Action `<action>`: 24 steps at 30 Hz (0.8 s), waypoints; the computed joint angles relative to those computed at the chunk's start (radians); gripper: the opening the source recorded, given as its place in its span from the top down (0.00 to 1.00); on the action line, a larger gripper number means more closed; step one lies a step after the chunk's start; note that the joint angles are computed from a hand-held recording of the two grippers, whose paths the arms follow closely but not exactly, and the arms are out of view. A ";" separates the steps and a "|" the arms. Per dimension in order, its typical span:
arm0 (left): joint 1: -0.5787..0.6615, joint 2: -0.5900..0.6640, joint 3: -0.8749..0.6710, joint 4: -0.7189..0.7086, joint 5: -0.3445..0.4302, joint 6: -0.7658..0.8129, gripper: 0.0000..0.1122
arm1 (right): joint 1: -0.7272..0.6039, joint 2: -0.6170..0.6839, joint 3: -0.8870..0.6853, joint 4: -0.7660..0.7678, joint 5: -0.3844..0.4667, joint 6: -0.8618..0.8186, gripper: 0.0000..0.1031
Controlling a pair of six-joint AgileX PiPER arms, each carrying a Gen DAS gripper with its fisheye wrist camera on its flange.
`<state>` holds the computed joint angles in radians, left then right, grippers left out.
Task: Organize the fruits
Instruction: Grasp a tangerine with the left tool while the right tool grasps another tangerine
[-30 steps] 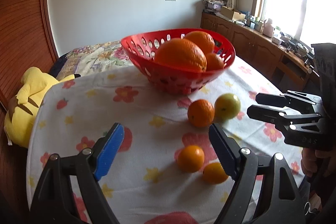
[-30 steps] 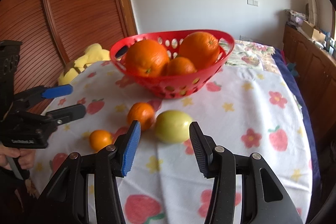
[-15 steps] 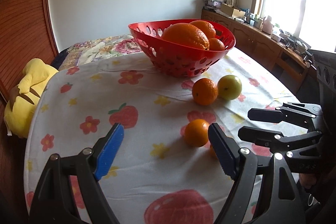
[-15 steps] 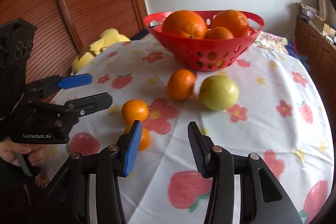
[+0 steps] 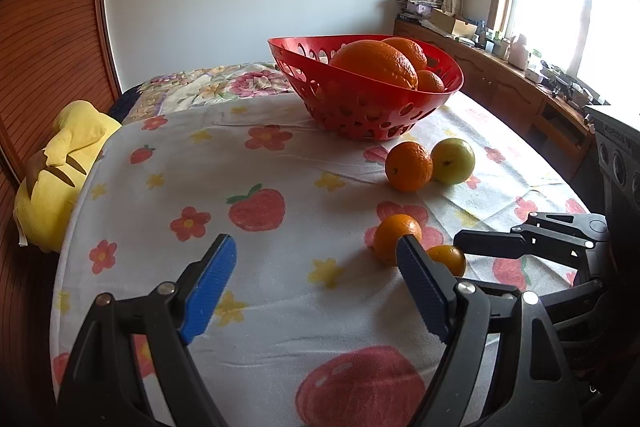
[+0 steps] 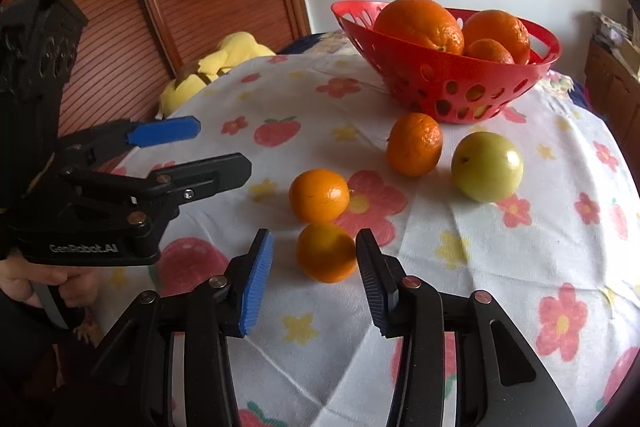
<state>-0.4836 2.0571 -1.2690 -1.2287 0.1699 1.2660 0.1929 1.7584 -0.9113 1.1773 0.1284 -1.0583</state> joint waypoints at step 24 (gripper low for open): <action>-0.065 0.116 -0.201 0.440 0.115 -0.437 0.45 | -0.120 -0.045 0.074 0.288 0.028 -0.308 0.71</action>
